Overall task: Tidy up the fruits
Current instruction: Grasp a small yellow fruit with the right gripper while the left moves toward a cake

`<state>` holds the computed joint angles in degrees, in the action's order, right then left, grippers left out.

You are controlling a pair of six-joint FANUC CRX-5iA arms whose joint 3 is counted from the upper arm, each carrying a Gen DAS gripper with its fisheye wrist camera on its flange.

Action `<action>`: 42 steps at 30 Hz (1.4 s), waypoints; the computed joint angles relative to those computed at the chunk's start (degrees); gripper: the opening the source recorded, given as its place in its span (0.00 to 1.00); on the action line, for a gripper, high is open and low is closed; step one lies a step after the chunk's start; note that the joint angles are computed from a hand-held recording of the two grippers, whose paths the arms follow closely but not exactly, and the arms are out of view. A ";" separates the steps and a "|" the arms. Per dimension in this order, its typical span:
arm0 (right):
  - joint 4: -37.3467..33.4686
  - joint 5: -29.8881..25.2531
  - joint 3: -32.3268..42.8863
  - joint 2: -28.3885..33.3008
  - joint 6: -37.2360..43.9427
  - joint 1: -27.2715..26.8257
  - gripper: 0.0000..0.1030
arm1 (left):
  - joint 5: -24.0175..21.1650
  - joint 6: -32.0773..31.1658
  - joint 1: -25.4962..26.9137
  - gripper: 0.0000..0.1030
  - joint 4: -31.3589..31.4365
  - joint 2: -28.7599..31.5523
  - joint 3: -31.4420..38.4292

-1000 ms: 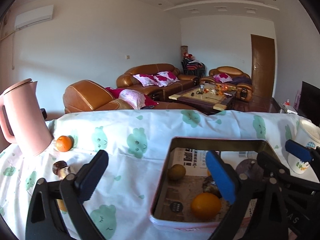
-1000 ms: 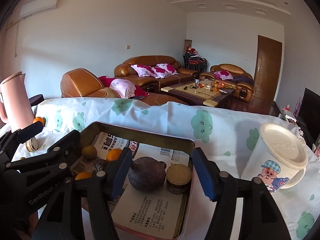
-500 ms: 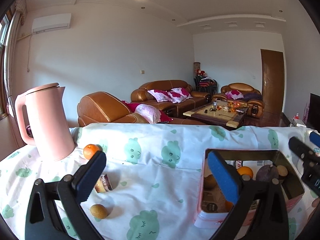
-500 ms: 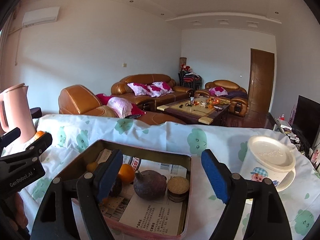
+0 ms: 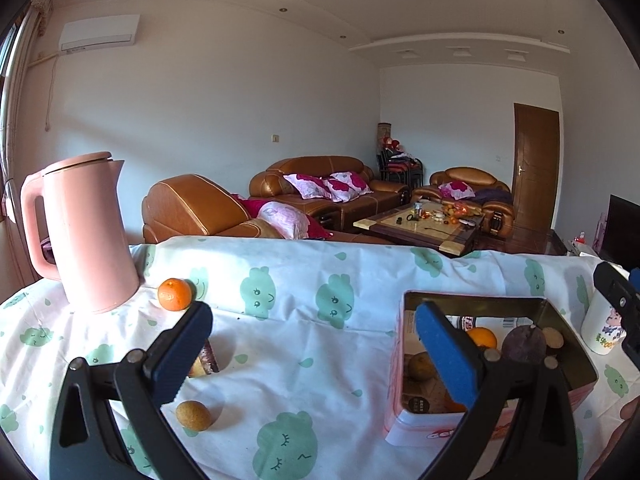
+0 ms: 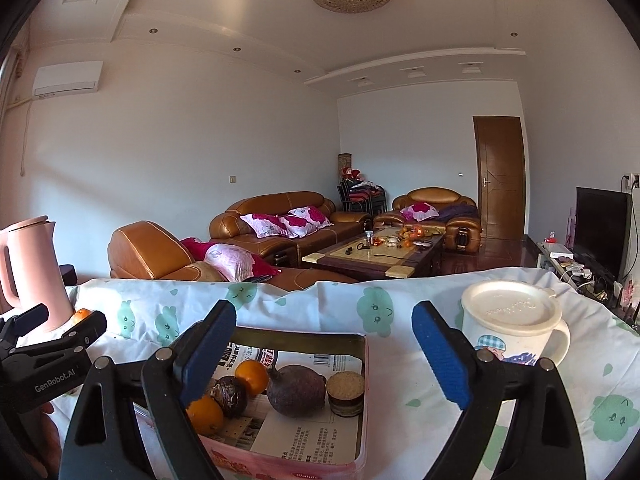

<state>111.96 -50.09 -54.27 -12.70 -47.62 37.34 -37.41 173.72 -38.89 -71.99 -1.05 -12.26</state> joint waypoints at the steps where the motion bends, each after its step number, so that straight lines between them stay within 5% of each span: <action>1: -0.42 -0.61 -0.26 -0.08 -0.52 0.44 0.88 | 0.50 -0.22 0.07 1.00 0.02 -0.22 -0.24; 12: -12.63 -3.93 1.26 1.09 1.93 7.32 0.88 | 8.73 -6.46 4.28 1.00 5.32 -4.01 -3.95; 18: -15.61 -5.19 3.44 3.82 -1.52 10.82 0.88 | 17.01 -21.51 12.79 1.00 19.24 -6.19 -7.25; 22: -15.44 -5.26 5.90 6.69 -1.09 12.20 0.88 | 23.01 -35.85 20.57 1.00 33.79 -7.41 -11.05; 31: -13.25 -1.33 11.52 12.52 -1.75 12.93 0.88 | 19.05 -31.27 23.74 1.00 25.26 -7.83 -9.96; 36: -12.61 0.01 14.50 15.40 -0.79 13.77 0.88 | 20.40 -35.84 29.54 1.00 27.89 -8.18 -10.81; 42: -12.57 3.26 17.65 17.96 1.88 13.82 0.88 | 23.56 -46.73 39.88 1.00 41.10 -7.76 -13.21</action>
